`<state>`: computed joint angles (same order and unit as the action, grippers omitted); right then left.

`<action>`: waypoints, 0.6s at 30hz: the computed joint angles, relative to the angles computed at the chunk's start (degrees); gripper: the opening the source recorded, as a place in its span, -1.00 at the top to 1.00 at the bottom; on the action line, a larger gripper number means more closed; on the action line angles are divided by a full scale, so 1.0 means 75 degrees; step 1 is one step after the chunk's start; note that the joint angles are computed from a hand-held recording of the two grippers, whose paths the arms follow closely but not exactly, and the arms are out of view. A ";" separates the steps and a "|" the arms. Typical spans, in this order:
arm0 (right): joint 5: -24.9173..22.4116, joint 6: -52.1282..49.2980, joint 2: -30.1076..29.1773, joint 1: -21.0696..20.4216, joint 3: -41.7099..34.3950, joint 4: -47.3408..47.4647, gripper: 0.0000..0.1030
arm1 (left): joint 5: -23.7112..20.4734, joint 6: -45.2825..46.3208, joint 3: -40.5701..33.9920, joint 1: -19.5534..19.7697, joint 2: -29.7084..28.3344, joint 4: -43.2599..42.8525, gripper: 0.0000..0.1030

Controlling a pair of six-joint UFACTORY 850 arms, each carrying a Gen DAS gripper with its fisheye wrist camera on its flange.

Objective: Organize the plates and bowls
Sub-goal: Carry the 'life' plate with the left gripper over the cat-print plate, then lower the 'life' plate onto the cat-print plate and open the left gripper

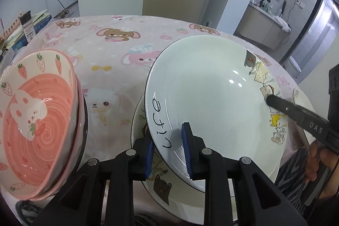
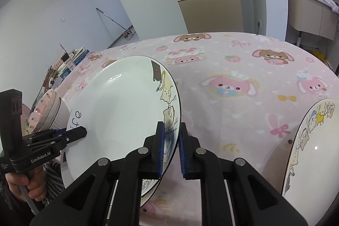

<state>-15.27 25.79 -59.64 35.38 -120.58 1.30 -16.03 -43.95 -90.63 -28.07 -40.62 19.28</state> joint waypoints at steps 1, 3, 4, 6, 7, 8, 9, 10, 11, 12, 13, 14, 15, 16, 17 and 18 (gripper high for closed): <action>0.0018 -0.0052 0.0009 -0.0007 0.0016 0.0051 0.77 | -0.0093 -0.0026 -0.0008 -0.0034 0.0007 0.0106 0.47; 0.0007 -0.0056 0.0033 -0.0005 0.0047 0.0014 0.79 | -0.0197 0.0020 -0.0007 -0.0066 0.0018 0.0174 0.46; -0.0011 -0.0045 0.0039 0.0001 0.0050 -0.0042 0.79 | -0.0221 0.0042 0.0005 -0.0076 0.0027 0.0199 0.46; -0.0091 0.0031 0.0033 0.0018 0.0012 -0.0227 0.78 | -0.0271 0.0194 0.0001 -0.0076 0.0030 0.0105 0.46; -0.0135 0.0052 0.0020 0.0026 -0.0023 -0.0300 0.78 | -0.0286 0.0222 0.0004 -0.0076 0.0035 0.0082 0.45; -0.0156 0.0051 0.0021 0.0030 -0.0028 -0.0344 0.78 | -0.0330 0.0337 -0.0010 -0.0077 0.0034 -0.0024 0.45; -0.0174 0.0034 0.0018 0.0032 -0.0037 -0.0374 0.78 | -0.0332 0.0404 0.0006 -0.0073 0.0045 -0.0083 0.45; -0.0185 0.0015 0.0019 0.0033 -0.0039 -0.0386 0.78 | -0.0332 0.0503 0.0024 -0.0074 0.0058 -0.0171 0.44; -0.0238 0.0083 0.0005 0.0045 -0.0078 -0.0516 0.78 | -0.0333 0.0708 0.0046 -0.0073 0.0075 -0.0342 0.40; -0.0292 0.0201 0.0000 0.0063 -0.0102 -0.0713 0.78 | -0.0361 0.0886 0.0063 -0.0080 0.0092 -0.0476 0.36; -0.0353 0.0346 -0.0002 0.0087 -0.0122 -0.0950 0.78 | -0.0396 0.1258 0.0071 -0.0088 0.0108 -0.0762 0.30; -0.0406 0.0486 0.0006 0.0110 -0.0122 -0.1184 0.77 | -0.0442 0.1398 0.0083 -0.0117 0.0124 -0.0816 0.24; -0.0448 0.0530 0.0003 0.0121 -0.0138 -0.1299 0.76 | -0.0475 0.1484 0.0099 -0.0159 0.0138 -0.0797 0.19; -0.0461 0.0541 0.0009 0.0124 -0.0132 -0.1355 0.76 | -0.0505 0.1601 0.0104 -0.0209 0.0143 -0.0757 0.08; -0.0448 0.0527 0.0021 0.0119 -0.0110 -0.1346 0.76 | -0.0511 0.1628 0.0115 -0.0249 0.0148 -0.0655 -0.04; -0.0443 0.0512 0.0027 0.0117 -0.0101 -0.1335 0.76 | -0.0502 0.1547 0.0143 -0.0297 0.0157 -0.0447 -0.09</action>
<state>-18.59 29.62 -59.44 36.25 -121.34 -8.71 -19.79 -32.35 -89.56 -30.30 -39.45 15.93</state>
